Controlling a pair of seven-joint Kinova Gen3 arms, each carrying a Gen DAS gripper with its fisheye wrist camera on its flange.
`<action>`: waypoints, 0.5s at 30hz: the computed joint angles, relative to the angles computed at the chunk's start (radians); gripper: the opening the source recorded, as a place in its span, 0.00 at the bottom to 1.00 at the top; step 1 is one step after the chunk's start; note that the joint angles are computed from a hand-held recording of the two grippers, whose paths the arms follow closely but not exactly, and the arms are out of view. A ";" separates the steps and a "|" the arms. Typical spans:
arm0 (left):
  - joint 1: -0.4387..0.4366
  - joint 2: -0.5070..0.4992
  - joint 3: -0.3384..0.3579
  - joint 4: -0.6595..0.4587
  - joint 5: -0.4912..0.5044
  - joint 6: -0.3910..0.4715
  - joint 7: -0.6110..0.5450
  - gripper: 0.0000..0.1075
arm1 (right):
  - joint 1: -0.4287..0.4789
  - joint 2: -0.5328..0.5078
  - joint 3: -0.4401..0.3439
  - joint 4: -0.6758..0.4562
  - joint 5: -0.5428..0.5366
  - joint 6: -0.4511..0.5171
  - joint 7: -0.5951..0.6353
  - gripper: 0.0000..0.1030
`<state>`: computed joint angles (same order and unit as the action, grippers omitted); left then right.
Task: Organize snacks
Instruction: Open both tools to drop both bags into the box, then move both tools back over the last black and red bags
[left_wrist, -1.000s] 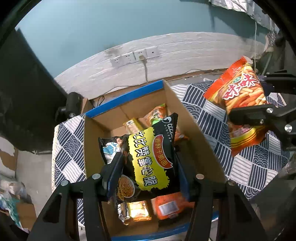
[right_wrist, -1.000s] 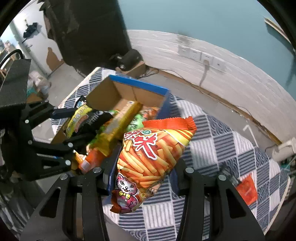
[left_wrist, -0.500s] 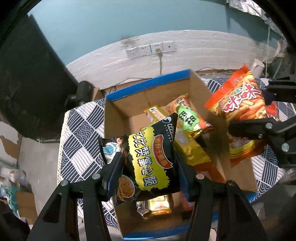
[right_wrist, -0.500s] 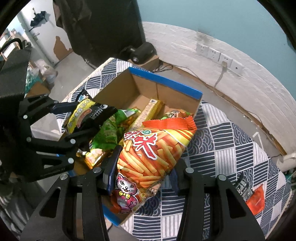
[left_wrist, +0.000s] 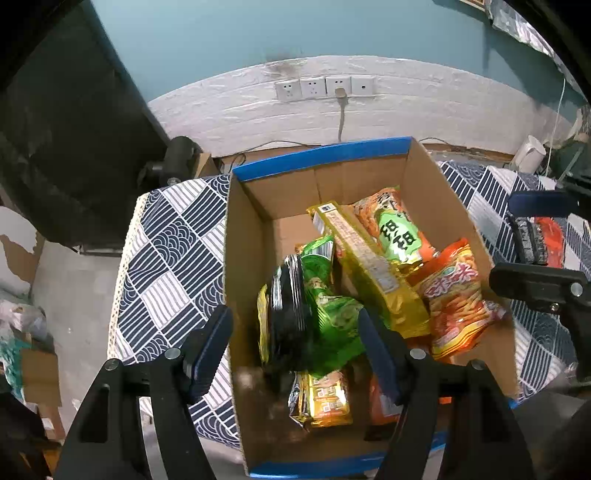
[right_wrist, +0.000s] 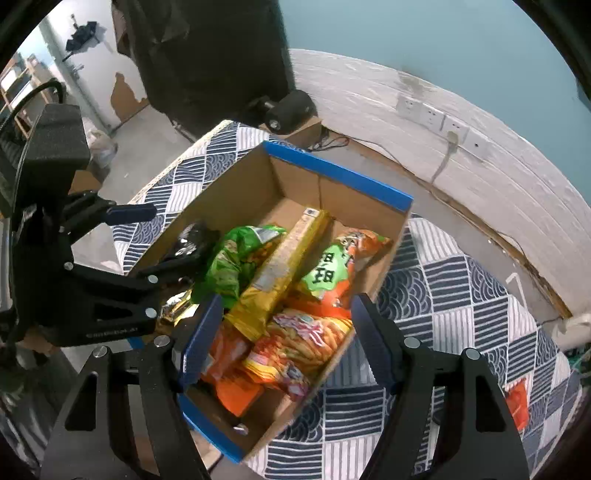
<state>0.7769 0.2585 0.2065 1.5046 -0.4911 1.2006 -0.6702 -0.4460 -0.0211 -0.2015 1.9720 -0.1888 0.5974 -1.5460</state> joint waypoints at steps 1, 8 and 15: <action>0.000 0.000 0.001 -0.004 0.002 -0.003 0.001 0.67 | 0.004 -0.008 0.004 0.006 -0.003 -0.001 -0.004 0.71; 0.034 0.026 0.006 -0.065 -0.008 0.001 -0.004 0.67 | 0.048 -0.055 0.034 0.042 0.004 0.022 -0.039 0.71; 0.082 0.088 -0.001 -0.166 0.005 0.013 -0.034 0.69 | 0.117 -0.103 0.078 0.099 0.020 0.040 -0.069 0.72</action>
